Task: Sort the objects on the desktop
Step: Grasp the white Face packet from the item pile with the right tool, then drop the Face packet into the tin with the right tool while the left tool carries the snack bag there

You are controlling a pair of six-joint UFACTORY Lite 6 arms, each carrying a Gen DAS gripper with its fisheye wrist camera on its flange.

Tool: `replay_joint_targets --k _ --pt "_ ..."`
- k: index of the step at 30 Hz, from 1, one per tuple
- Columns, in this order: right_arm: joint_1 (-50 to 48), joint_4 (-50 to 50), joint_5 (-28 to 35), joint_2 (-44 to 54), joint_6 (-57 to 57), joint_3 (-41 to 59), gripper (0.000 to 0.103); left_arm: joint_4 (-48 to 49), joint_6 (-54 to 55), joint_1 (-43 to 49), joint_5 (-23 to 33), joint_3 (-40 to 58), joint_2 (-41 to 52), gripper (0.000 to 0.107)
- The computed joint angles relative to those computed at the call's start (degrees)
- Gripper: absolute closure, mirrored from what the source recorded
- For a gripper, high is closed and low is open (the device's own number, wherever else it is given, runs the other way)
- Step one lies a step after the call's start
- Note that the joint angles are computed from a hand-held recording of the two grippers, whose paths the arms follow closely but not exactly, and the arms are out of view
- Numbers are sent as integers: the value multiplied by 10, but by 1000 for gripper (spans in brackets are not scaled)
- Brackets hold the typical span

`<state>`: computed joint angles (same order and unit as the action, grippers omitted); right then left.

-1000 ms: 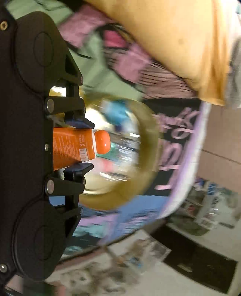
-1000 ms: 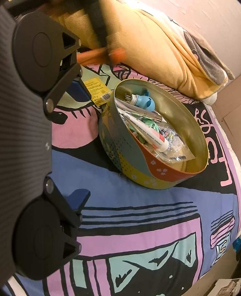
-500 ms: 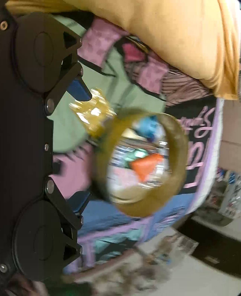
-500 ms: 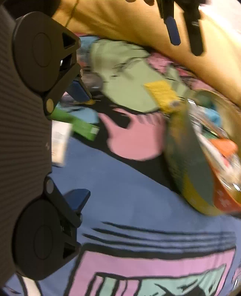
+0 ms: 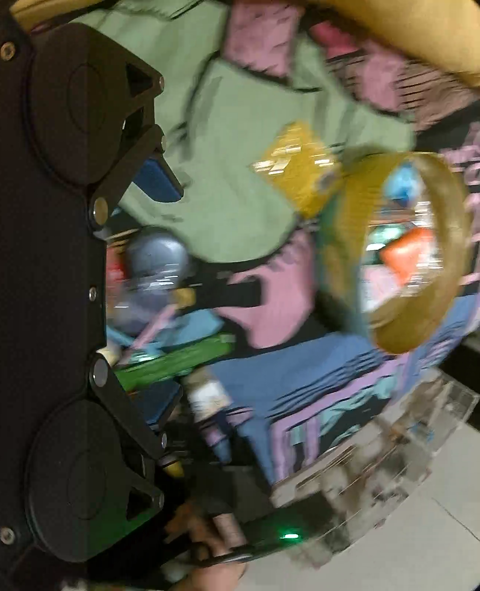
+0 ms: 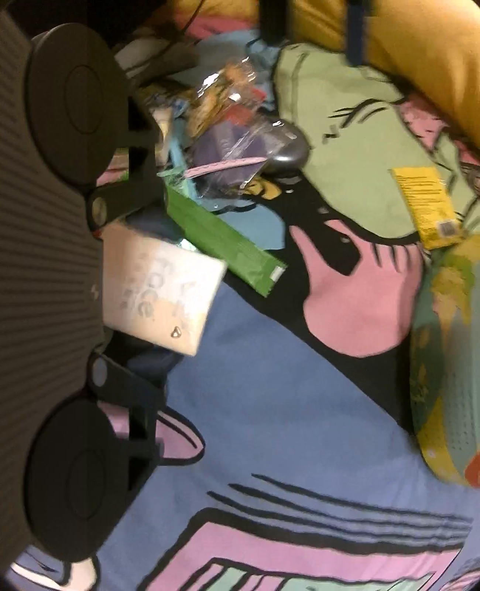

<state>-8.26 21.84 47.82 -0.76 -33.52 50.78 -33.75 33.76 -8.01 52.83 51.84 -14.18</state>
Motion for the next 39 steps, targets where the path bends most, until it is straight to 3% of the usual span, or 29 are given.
replay_joint_targets --k 3,6,10,16,19,20,21,22,23,25,28,30,34,36,39 --pt "-20 37 9 2 -27 4 43 31 10 8 19 -13 16 4" --pt "-52 90 29 10 -53 25 43 -9 60 28 31 -23 3 4" --pt "-88 134 81 27 -49 92 43 10 55 -12 24 -15 25 4" --pt "-81 152 104 131 49 368 43 80 12 -66 14 -2 86 7" --pt "-46 127 63 206 117 527 42 92 14 -80 6 -6 91 8" --pt "-38 137 35 217 118 547 36 95 14 -84 6 -6 92 8" --pt "-36 161 -2 214 97 545 16 98 11 -87 5 -6 96 8" --pt "-31 165 -38 205 99 536 4 103 3 -91 3 -4 100 8" --pt "-25 144 -69 189 126 519 0 115 -10 -96 -6 -4 104 8" --pt "-29 146 -78 161 123 477 0 145 -39 -110 -20 -4 112 7" --pt "-78 232 22 129 -16 399 0 177 -51 -126 -31 -5 135 14" --pt "-98 231 57 95 -74 313 0 210 -70 -151 -44 -8 144 16" --pt "-107 196 57 48 -187 150 0 258 -94 -191 -76 -27 138 17" --pt "-96 143 32 40 -164 101 0 271 -107 -197 -82 -29 133 24" --pt "-87 157 31 69 -141 124 0 260 -105 -184 -79 -25 119 55"
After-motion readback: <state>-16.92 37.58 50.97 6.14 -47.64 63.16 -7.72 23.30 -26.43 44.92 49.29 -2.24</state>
